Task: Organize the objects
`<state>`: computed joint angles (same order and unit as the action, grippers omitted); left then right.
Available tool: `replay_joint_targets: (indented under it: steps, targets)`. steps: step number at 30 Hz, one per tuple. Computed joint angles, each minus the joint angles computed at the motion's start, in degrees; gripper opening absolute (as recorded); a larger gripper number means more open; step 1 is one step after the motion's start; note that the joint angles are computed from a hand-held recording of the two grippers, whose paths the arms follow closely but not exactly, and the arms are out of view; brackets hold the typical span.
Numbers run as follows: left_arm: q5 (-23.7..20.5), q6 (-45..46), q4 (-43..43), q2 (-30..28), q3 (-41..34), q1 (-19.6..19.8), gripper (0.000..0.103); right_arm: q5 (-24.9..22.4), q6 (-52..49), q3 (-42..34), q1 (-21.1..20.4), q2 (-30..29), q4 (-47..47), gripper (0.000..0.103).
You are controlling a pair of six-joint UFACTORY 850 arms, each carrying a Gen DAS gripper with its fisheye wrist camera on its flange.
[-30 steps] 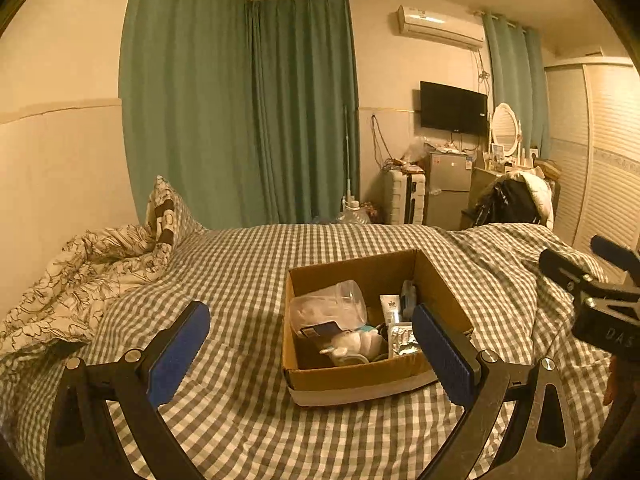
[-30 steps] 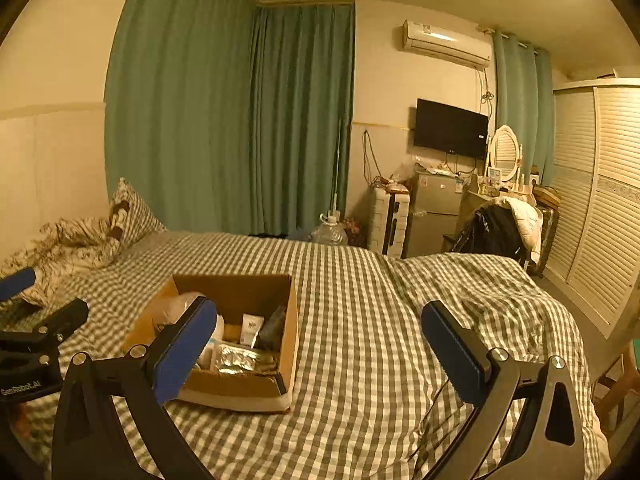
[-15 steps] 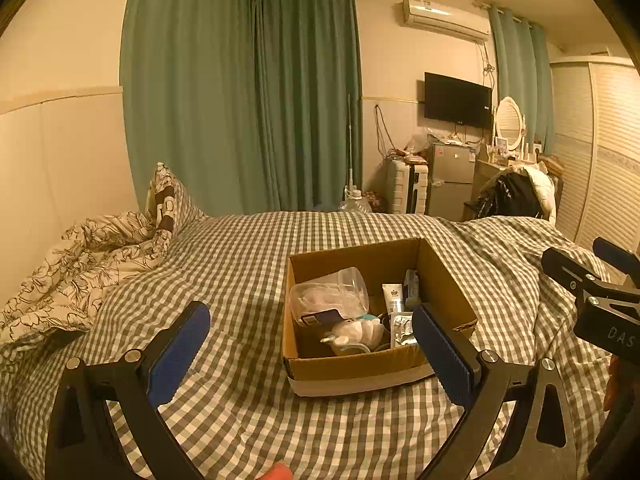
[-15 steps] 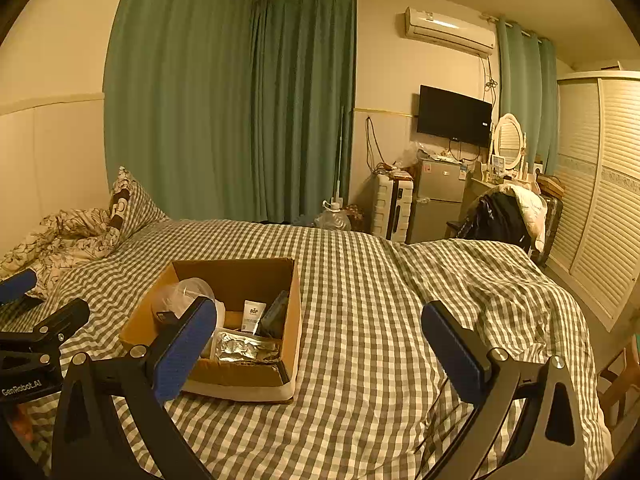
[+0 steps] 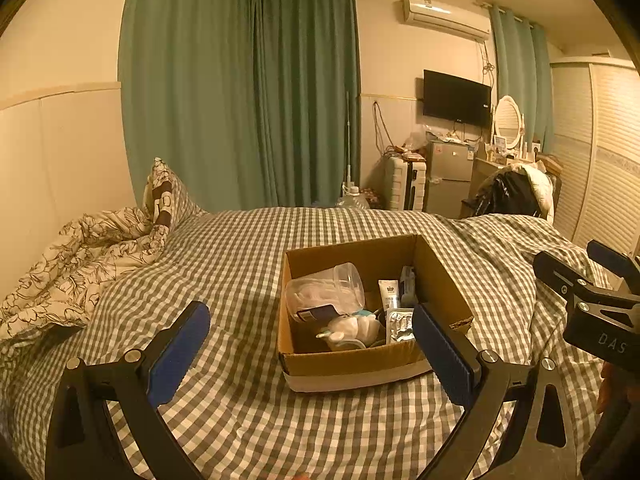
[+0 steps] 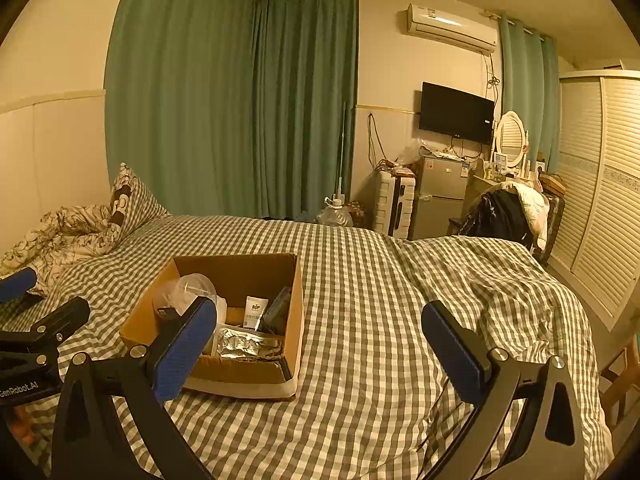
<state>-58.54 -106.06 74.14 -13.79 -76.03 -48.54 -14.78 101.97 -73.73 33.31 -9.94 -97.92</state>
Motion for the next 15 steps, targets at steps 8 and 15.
replay_joint_targets:
  steps: [8,15]
  targets:
    - [0.0,0.1,-0.4,-0.1,-0.1,0.0,0.103,0.1,1.1,0.4,0.1,0.1,-1.2,0.103]
    - [0.1,-0.1,-0.4,0.0,0.1,0.0,0.103,0.0,1.0,0.4,0.2,0.1,-1.2,0.103]
